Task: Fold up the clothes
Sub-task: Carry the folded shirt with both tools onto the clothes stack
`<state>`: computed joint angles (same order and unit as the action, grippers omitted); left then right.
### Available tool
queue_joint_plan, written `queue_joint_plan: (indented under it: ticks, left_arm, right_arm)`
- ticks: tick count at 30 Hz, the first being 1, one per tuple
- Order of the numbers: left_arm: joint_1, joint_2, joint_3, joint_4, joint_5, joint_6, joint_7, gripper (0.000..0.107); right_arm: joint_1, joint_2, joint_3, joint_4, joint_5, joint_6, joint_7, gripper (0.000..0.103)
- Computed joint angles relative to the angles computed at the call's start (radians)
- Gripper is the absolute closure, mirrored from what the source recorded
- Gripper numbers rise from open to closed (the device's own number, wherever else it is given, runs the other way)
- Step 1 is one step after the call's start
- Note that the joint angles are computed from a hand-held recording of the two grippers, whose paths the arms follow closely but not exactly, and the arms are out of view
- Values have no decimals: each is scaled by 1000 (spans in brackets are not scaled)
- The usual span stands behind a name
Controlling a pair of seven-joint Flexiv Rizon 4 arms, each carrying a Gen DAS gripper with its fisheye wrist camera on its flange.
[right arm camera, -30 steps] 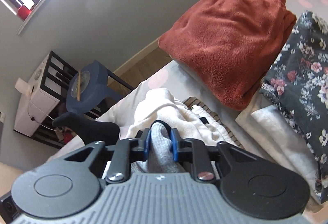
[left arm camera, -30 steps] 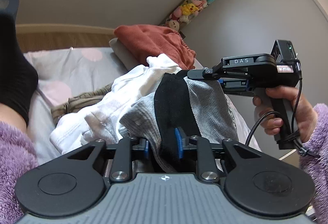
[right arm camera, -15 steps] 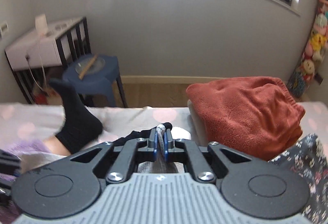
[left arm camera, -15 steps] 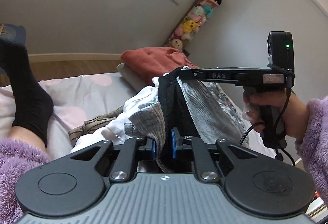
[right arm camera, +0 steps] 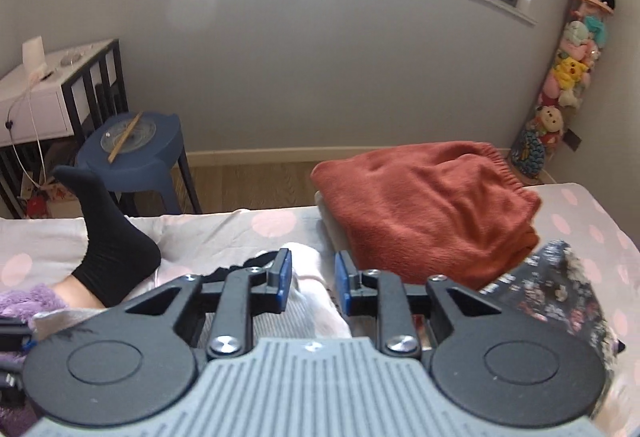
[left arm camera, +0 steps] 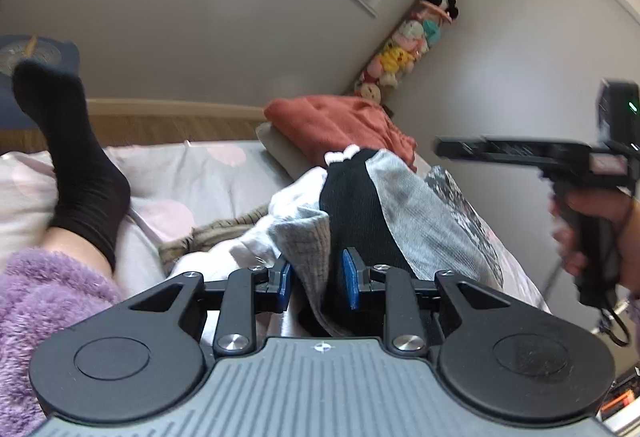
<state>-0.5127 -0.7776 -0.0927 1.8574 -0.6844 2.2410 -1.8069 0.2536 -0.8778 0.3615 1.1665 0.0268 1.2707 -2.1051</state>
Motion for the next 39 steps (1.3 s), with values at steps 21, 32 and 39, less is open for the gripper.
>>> queue_joint_plan:
  ticks: [21, 32, 39]
  left_arm:
    - [-219, -124, 28, -353, -794, -39, 955, 84]
    - [-160, -107, -80, -289, -692, 111, 882, 83]
    - [-129, -115, -169, -316, -767, 258, 944, 79]
  right_arm:
    - [-142, -25, 82, 181, 60, 133, 62, 86]
    - [-225, 47, 172, 308, 86, 216, 124, 83]
    - [-476, 94, 489, 544, 148, 282, 40, 86]
